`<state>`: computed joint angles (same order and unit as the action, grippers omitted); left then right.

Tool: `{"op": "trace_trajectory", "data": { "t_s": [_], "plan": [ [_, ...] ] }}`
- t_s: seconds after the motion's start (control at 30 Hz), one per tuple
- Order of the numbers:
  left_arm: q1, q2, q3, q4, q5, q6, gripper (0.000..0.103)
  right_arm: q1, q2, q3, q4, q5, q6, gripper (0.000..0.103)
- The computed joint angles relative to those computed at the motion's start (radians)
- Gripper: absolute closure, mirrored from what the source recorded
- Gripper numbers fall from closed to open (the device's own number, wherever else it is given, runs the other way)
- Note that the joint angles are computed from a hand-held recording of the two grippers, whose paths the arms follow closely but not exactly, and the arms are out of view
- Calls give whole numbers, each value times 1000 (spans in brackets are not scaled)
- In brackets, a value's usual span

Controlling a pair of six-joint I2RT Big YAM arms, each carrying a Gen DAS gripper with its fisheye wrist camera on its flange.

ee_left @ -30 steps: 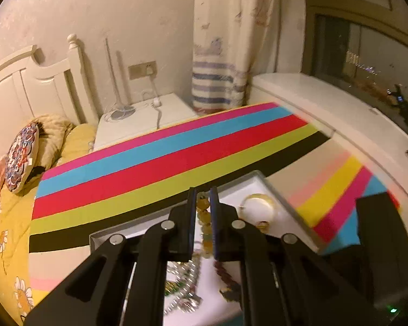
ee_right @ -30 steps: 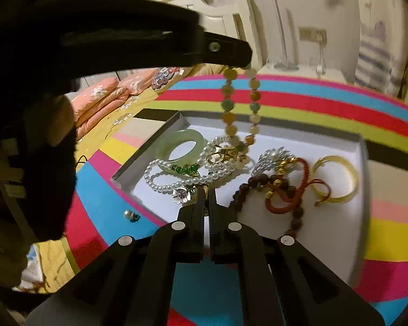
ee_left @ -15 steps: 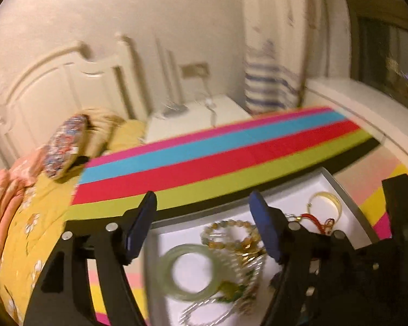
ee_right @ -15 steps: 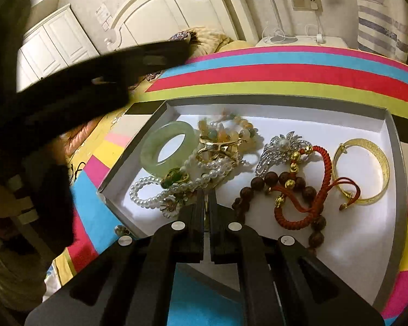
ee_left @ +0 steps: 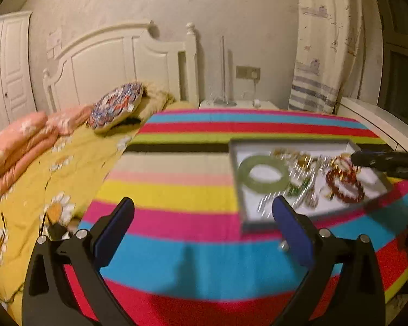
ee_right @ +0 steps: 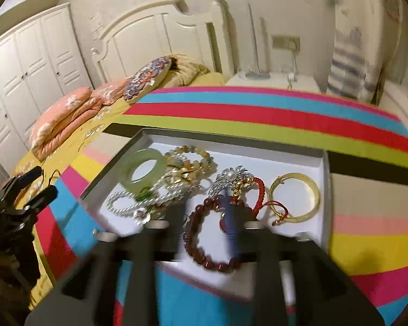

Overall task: Organize jewelry
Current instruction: 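Lift the bead necklace into the box and open the left tool, then withdraw both tools toward the two pearl earrings on the blanket, then grasp one pearl earring with the right tool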

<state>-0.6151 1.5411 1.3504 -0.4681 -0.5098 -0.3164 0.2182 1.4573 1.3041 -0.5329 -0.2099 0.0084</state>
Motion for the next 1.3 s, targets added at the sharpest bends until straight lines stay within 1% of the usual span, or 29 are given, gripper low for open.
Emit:
{"op": "trace_trajectory", "data": {
  "t_s": [0.03, 0.13, 0.23, 0.27, 0.33, 0.43, 0.5, 0.63, 0.67, 0.73, 0.9, 1.13, 1.17, 1.2, 1.27, 1.3],
  "plan": [
    [1, -12, -20, 1, 3, -10, 3, 11, -33, -36, 30, 13, -25, 36],
    [3, -43, -73, 10, 2, -32, 3, 40, -79, -81, 36, 41, -73, 36],
    [-3, -44, -85, 15, -40, -33, 3, 67, -113, -123, 20, 33, -97, 36],
    [-3, -39, -79, 10, -42, -35, 3, 82, -119, -137, 14, 36, -105, 36],
    [-4, -35, -74, 6, -38, -41, 3, 113, -120, -150, -2, 43, -131, 36],
    [-10, -30, -66, -3, -19, -22, 3, 150, -98, -139, -35, 66, -153, 37],
    [-19, -25, -58, -14, 6, 5, 3, 167, -81, -127, -57, 78, -154, 45],
    [-33, -12, -48, -49, 31, 15, 3, 207, -52, -106, -91, 115, -171, 49],
    [-34, -11, -49, -54, 37, 14, 3, 213, -48, -103, -94, 123, -174, 52],
    [-36, -9, -53, -58, 42, 12, 3, 220, -33, -90, -105, 139, -175, 55],
    [-35, -14, -69, -63, 51, 2, 3, 212, -3, -60, -128, 124, -166, 65],
    [-30, -21, -75, -69, 95, -11, 3, 223, 17, -43, -132, 125, -181, 70],
    [-28, -20, -72, -73, 107, -17, 3, 222, 17, -43, -131, 119, -180, 72],
    [-26, -19, -69, -77, 120, -21, 3, 221, 16, -44, -130, 114, -181, 77],
    [-25, -15, -60, -83, 144, -27, 3, 220, 11, -48, -131, 114, -181, 83],
    [-26, -13, -54, -86, 150, -27, 3, 218, 10, -50, -131, 110, -182, 83]
  ]
}}
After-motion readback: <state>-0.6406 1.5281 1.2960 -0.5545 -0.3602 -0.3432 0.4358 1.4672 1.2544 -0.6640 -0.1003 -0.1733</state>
